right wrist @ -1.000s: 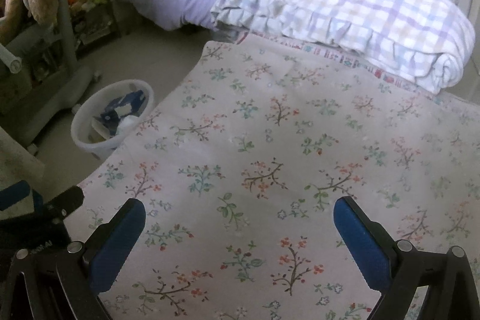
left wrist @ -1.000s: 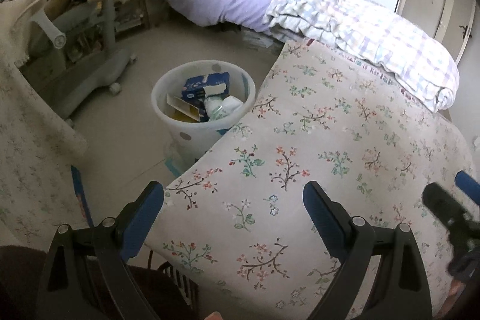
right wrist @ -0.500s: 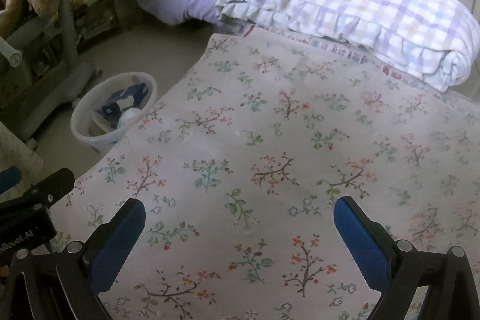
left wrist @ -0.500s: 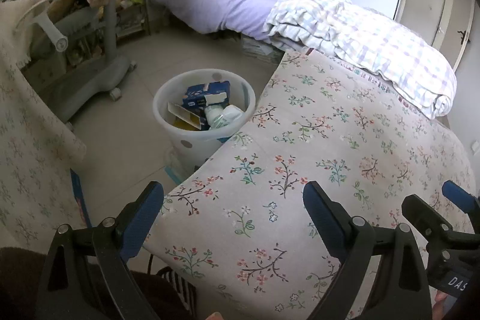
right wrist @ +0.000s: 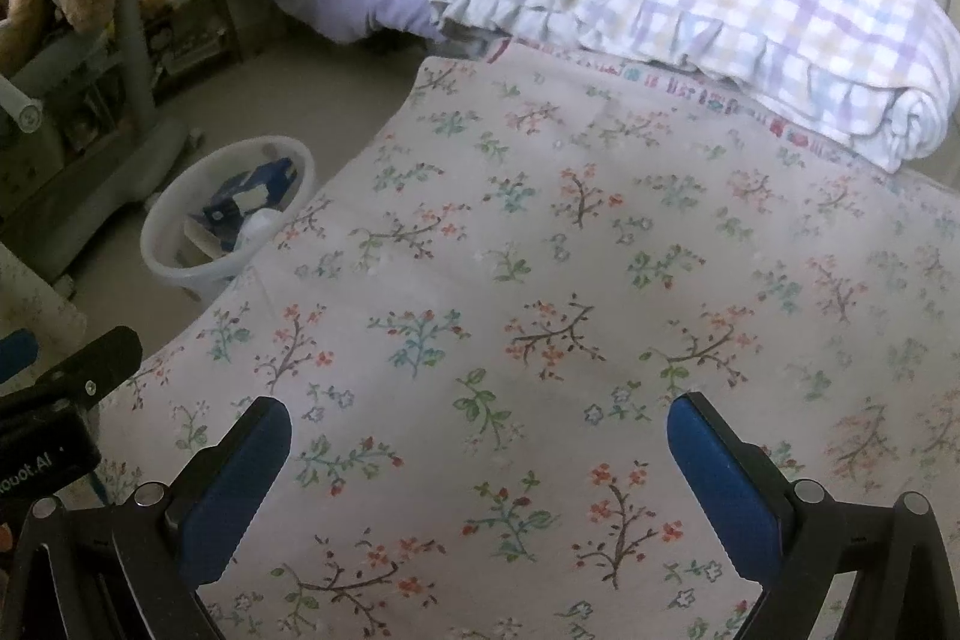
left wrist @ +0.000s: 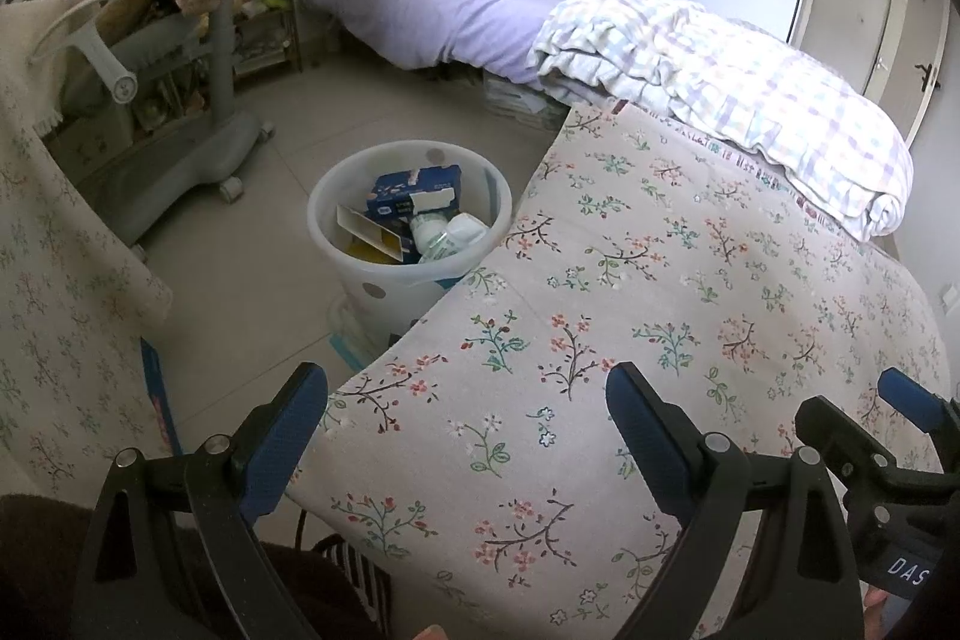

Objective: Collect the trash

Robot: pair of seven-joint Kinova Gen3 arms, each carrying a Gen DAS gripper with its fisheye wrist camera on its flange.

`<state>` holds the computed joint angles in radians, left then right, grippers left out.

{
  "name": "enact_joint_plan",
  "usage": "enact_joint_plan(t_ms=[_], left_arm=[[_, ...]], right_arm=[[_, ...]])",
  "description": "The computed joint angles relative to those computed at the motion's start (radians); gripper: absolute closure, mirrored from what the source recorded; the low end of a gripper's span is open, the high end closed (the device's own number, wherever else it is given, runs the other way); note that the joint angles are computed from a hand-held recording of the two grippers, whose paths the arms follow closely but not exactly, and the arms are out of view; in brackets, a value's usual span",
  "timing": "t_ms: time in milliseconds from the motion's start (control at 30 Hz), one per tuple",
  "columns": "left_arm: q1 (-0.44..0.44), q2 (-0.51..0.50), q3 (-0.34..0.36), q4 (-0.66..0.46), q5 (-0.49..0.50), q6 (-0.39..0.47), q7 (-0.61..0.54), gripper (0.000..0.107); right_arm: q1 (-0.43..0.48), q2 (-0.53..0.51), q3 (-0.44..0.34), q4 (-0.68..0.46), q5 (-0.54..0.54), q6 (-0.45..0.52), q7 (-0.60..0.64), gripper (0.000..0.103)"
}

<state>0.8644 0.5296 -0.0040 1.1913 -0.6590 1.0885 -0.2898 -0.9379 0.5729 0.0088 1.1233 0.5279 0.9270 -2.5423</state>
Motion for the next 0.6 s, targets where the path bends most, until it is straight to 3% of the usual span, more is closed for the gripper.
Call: enact_joint_plan(t_ms=[600], left_arm=[[-0.001,0.006,0.0,-0.01,0.007,0.004,-0.013,0.012]], right_arm=[[-0.002,0.008,-0.001,-0.009,-0.004,0.008,0.001,0.0]])
